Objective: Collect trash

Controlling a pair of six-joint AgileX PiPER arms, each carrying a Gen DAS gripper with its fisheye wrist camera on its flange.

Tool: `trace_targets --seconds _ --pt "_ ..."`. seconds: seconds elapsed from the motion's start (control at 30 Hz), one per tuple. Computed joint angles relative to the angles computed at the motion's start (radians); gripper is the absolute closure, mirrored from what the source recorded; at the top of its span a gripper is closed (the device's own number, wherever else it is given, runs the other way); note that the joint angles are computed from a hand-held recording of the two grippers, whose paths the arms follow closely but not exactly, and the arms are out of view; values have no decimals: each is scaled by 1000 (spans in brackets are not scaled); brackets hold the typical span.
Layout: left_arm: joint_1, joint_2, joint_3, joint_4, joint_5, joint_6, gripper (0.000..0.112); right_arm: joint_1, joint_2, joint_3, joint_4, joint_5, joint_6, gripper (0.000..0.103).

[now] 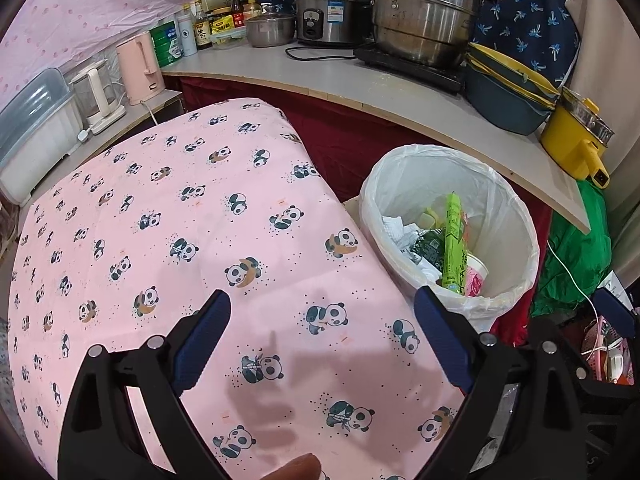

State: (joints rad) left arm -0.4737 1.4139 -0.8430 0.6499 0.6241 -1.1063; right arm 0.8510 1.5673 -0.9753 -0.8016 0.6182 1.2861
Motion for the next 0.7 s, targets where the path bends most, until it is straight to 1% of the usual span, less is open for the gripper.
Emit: trace_targets --seconds 0.27,0.7 --pt "8 -4 15 -1 3 -3 24 8 4 -1 -2 1 9 7" --pt "-18 -12 29 14 26 -33 24 26 9 3 -7 11 19 7"
